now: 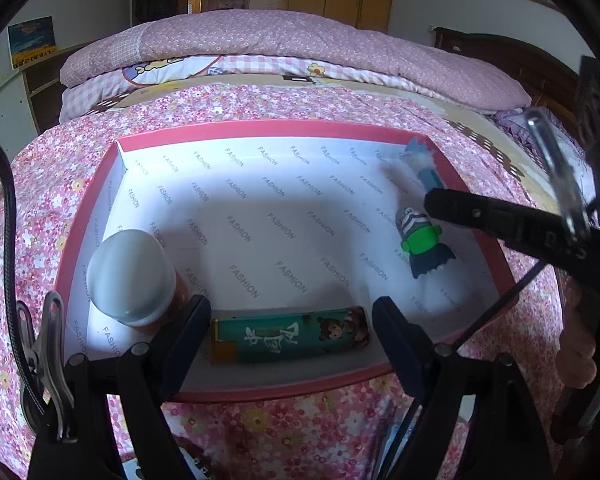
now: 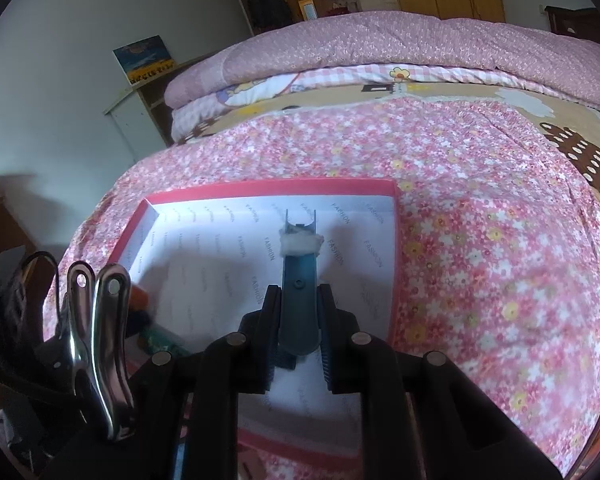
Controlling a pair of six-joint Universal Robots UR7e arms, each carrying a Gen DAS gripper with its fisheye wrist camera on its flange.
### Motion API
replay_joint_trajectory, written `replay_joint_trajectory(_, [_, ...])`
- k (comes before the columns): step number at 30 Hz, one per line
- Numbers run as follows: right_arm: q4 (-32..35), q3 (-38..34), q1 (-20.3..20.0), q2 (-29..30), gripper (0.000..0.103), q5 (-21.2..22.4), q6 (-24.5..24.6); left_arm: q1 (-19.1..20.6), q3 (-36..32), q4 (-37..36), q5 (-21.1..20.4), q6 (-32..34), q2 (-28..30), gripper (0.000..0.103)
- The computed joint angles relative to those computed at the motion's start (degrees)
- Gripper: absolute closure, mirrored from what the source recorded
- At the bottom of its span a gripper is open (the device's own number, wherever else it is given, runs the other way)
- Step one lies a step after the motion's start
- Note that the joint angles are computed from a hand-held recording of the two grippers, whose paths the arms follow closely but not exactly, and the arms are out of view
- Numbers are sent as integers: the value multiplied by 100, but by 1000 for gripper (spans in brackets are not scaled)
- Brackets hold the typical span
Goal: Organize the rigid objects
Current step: 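Open both tools to drop the teal box and correction tape in the tray, then withdraw both tools from the tray toward the remaining objects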
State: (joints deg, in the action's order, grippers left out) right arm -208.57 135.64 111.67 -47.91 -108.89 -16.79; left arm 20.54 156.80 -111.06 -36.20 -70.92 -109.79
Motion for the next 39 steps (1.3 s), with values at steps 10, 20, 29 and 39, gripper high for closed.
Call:
replay_joint_trajectory(10, [-86, -11, -6, 73, 70, -8, -104, 23, -27, 49, 4, -23, -6, 17])
replay_joint_trajectory(20, [-270, 154, 147, -34, 57, -95, -75, -313, -121, 701, 41, -404, -332, 17])
replay_joint_trajectory(29, [-392, 409, 353, -200, 56, -109, 33, -880, -274, 1902, -42, -1238, -798, 17])
replay_joint_trajectory(39, [-523, 725, 531, -324, 56, -135, 221, -1665, -412, 3102, -351, -2132, -1110, 17])
